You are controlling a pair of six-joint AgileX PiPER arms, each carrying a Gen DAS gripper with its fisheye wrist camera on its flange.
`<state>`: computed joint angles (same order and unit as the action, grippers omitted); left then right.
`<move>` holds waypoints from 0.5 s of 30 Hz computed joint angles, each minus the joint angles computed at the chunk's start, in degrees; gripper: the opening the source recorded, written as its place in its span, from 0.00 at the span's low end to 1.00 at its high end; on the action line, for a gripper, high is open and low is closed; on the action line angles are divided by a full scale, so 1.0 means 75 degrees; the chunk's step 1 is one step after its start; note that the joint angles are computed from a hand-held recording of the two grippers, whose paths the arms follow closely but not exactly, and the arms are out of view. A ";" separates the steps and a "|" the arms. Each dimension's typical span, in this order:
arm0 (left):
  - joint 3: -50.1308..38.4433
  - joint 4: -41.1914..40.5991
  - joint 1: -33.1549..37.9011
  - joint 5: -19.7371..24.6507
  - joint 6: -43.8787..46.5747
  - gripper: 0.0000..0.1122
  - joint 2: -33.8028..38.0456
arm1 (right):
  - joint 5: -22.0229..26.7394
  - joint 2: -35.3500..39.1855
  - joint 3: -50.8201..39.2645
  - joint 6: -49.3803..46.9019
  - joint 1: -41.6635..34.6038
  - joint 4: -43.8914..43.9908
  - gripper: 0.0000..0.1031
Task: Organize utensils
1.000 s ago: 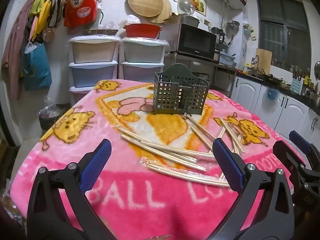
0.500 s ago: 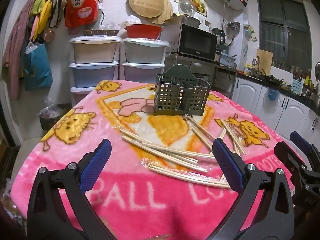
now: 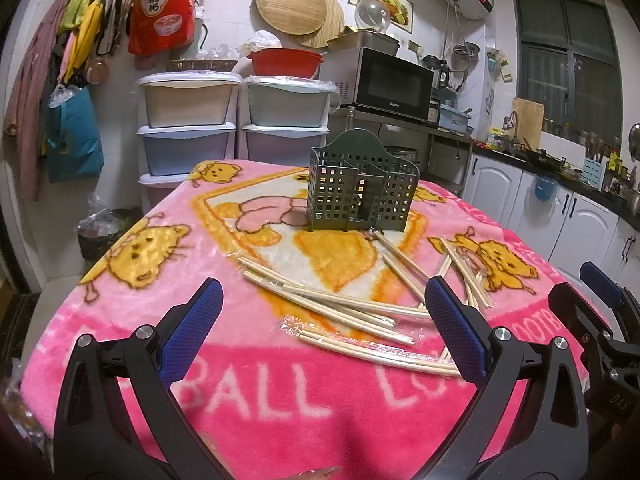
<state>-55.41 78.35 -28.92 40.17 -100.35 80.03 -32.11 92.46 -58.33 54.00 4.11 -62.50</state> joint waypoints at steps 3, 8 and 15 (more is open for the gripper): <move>-0.0002 -0.0008 0.0000 -0.0003 0.0007 0.83 -0.0003 | -0.0003 0.0002 -0.0006 0.0011 -0.0003 -0.0013 0.94; -0.0001 0.0003 -0.0001 0.0005 -0.0005 0.83 0.0001 | 0.0043 -0.0019 -0.0008 0.0030 0.0015 -0.0014 0.94; 0.0003 0.0009 0.0001 0.0000 -0.0012 0.83 -0.0002 | 0.0007 0.0006 -0.0030 0.0062 -0.0009 -0.0063 0.94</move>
